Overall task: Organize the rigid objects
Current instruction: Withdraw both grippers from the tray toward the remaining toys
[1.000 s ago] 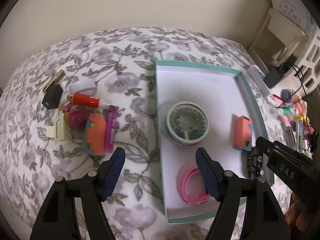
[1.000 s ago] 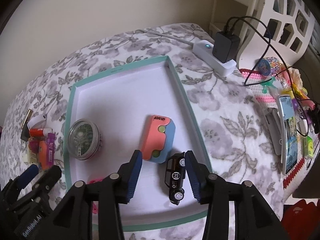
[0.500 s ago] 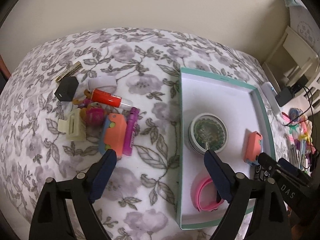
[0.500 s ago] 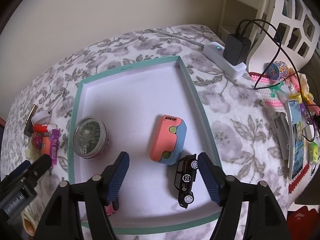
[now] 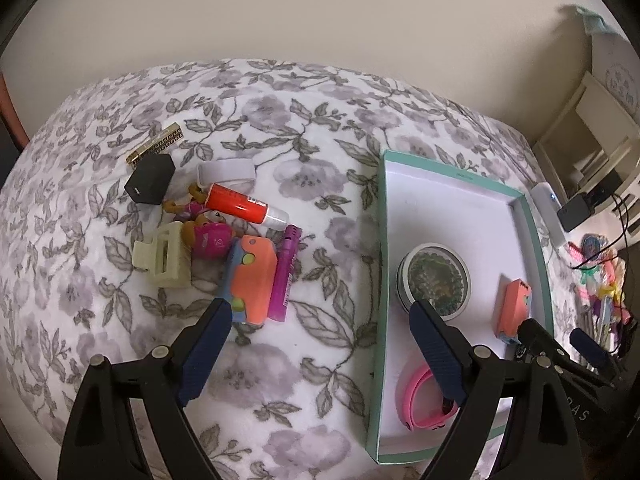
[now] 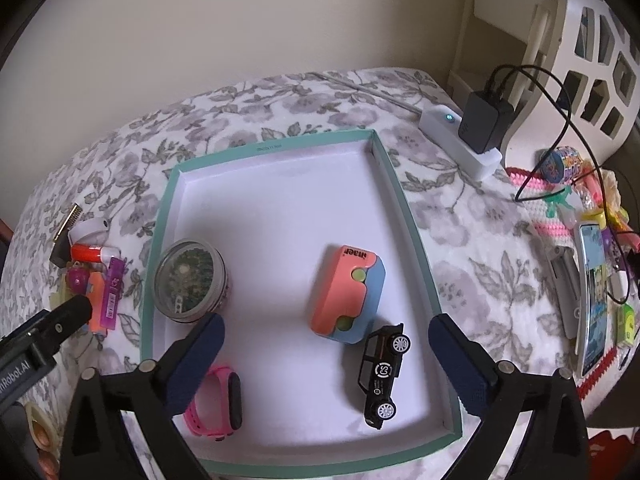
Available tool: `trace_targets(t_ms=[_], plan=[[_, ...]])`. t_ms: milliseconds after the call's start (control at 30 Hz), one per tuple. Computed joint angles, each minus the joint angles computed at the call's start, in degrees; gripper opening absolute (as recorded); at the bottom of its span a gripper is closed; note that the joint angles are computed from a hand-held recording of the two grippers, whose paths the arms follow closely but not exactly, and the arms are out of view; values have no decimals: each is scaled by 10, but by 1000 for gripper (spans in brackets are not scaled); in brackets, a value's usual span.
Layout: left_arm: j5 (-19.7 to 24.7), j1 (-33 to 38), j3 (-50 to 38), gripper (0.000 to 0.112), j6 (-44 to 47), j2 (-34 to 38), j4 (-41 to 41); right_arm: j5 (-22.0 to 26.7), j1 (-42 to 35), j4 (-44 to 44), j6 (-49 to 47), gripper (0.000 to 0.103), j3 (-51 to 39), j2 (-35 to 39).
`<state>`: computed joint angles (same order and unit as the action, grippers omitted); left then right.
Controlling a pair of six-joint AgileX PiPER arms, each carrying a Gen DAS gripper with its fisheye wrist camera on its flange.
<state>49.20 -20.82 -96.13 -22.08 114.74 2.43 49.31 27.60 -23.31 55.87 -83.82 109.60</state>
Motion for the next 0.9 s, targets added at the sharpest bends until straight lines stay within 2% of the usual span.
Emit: trace_targets(t_ms=[267, 367, 500, 600, 667, 800, 900], plan=[[1, 35, 3, 91, -17, -12, 3, -44, 4, -20, 41, 103, 16, -24], [7, 53, 4, 91, -25, -19, 11, -41, 17, -65, 85, 103, 12, -32], [9, 78, 8, 91, -40, -30, 21, -58, 30, -90, 92, 103, -3, -42], [17, 97, 3, 91, -55, -35, 31, -42, 49, -107, 77, 103, -49, -26], [28, 109, -5, 91, -53, -32, 25, -27, 57, -85, 40, 103, -98, -2], [77, 125, -56, 91, -61, 0, 23, -18, 58, -17, -33, 103, -180, 44], [119, 128, -106, 91, -67, 37, 27, 11, 65, 7, -66, 103, -257, 92]])
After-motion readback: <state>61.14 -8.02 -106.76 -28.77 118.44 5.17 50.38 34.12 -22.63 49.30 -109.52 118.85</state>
